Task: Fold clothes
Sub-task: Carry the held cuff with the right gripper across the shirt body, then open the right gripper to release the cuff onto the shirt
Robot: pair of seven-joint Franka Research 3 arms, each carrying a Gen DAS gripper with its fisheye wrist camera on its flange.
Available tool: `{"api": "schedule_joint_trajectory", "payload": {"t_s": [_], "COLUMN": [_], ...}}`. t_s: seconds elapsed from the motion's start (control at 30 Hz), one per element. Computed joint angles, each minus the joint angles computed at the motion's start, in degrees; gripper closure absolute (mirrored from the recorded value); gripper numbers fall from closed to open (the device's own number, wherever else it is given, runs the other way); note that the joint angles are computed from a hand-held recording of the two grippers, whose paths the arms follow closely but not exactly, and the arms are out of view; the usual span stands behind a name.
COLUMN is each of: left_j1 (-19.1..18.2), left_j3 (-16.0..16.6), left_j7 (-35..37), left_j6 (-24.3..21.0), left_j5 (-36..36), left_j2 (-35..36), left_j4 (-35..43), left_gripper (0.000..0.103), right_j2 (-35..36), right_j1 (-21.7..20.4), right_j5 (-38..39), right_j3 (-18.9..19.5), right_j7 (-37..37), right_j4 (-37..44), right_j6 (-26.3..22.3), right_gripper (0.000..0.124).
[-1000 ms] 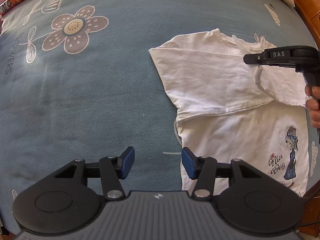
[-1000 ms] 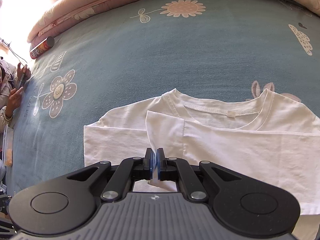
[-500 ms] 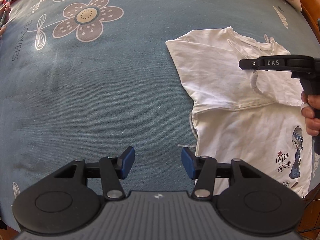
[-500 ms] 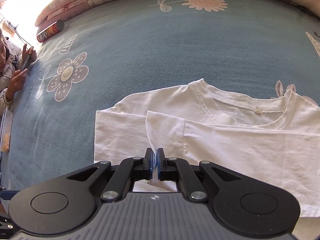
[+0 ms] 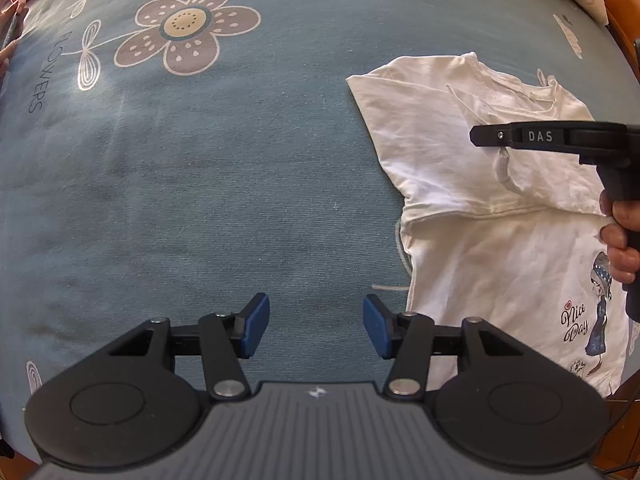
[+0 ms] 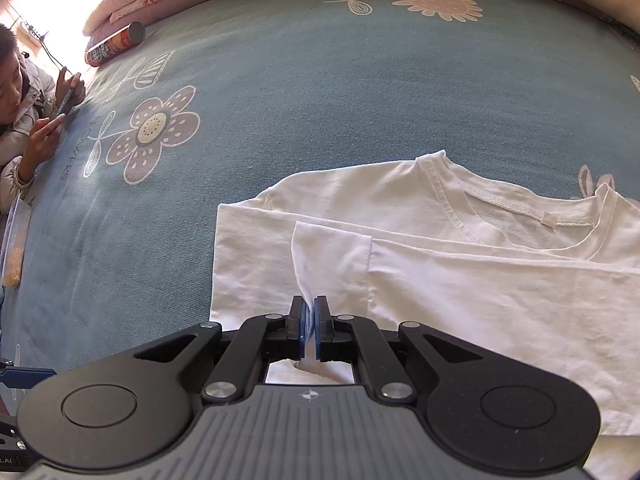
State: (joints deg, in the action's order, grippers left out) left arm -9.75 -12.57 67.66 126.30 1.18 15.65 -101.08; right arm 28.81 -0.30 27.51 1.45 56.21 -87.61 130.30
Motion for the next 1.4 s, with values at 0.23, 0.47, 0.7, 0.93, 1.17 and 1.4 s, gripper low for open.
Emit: {"api": "schedule_joint_trajectory", "payload": {"t_s": [0.23,0.47,0.7,0.93,1.17,1.4], "left_j1": [0.1,0.1,0.0,-0.9,-4.1,-10.1], "left_j3": [0.0,-0.1,-0.1,-0.4,-1.6,-2.5], "left_j7": [0.3,0.5,0.8,1.8,3.7,8.4], "left_j6": [0.0,-0.1,-0.7,-0.8,-1.1,-2.2], "left_j5": [-0.1,-0.2,0.1,1.4,4.2,7.7], "left_j2": [0.1,-0.1,0.2,2.3,7.6,19.3], "left_j4": [-0.3,-0.6,0.0,2.7,10.5,26.4], "left_gripper": [0.051,0.051,0.051,0.051,0.051,0.05], "right_j2": [-0.2,-0.3,0.7,-2.6,-5.0,-5.3], "right_j1": [0.2,0.6,1.5,-0.1,-3.7,-8.8], "right_j5": [-0.1,-0.4,-2.0,-1.4,-4.8,-11.0], "right_j3": [0.1,0.2,-0.3,-0.6,-4.9,-9.8], "right_j7": [-0.4,-1.0,0.0,-2.5,-3.8,-2.2], "right_j4": [-0.8,-1.4,-0.6,-4.1,-8.3,-11.5], "right_j6": [0.3,1.0,0.6,4.3,9.1,15.1], "right_gripper": [0.119,0.119,0.101,0.079,0.075,0.074]}}
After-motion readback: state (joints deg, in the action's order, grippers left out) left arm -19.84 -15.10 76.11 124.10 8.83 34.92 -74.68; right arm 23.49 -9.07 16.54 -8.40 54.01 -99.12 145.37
